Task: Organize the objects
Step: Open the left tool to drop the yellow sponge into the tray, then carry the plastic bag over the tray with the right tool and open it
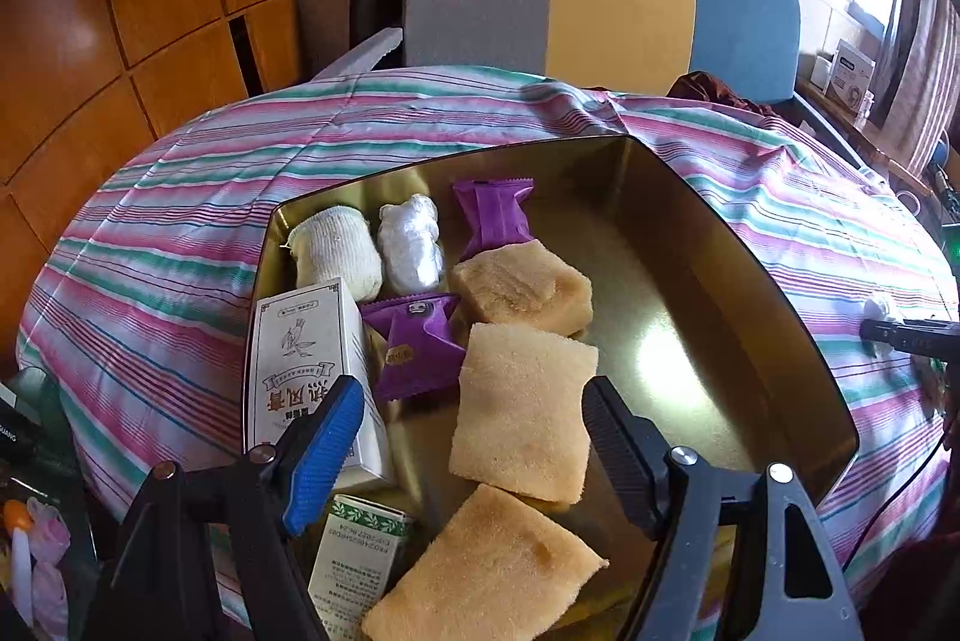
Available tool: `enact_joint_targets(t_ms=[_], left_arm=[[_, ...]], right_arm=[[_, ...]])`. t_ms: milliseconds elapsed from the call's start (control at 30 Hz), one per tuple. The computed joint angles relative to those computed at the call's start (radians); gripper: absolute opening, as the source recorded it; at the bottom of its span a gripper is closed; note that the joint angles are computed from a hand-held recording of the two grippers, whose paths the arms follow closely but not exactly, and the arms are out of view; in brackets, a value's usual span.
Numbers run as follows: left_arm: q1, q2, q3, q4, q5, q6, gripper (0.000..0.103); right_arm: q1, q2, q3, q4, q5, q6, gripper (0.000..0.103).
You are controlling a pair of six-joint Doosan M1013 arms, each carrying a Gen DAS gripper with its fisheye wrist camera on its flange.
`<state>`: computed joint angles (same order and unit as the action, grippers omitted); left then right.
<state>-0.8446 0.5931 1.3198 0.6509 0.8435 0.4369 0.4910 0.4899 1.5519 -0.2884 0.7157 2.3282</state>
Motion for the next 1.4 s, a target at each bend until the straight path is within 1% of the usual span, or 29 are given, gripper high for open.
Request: enact_joint_targets(t_ms=[100,267,400,533,733,900,1033,1167,1300,1400], left_arm=[[-0.009,-0.008,0.010,0.032,-0.005,-0.019,0.076],[-0.005,-0.028,0.037,0.026,-0.048,-0.033,0.076],[-0.002,-0.042,0.060,0.026,-0.085,-0.054,0.076],[0.000,-0.053,0.077,0.027,-0.111,-0.068,0.076],[0.004,-0.065,0.099,0.027,-0.142,-0.084,0.075],[0.007,-0.071,0.109,0.030,-0.150,-0.098,0.075],[0.012,-0.081,0.122,0.036,-0.155,-0.128,0.072],[0.022,-0.100,0.144,0.047,-0.166,-0.168,0.072],[0.028,-0.117,0.165,0.067,-0.168,-0.207,0.072],[0.031,-0.122,0.172,0.070,-0.156,-0.222,0.072]], right_arm=[[0.003,0.001,-0.001,-0.006,0.003,0.003,0.042],[0.013,0.003,-0.006,-0.015,0.017,0.006,0.042],[0.027,0.001,-0.010,0.024,0.014,-0.030,0.041],[0.045,-0.005,-0.012,0.068,-0.013,-0.056,0.039],[0.081,-0.027,-0.017,0.026,-0.064,-0.013,0.039],[0.112,-0.037,-0.042,0.008,-0.102,-0.025,0.039],[0.138,-0.025,-0.086,0.074,-0.133,-0.138,0.039],[0.167,0.007,-0.144,0.167,-0.137,-0.289,0.039],[0.189,0.053,-0.205,0.269,-0.114,-0.426,0.039],[0.202,0.101,-0.262,0.343,-0.060,-0.524,0.039]])
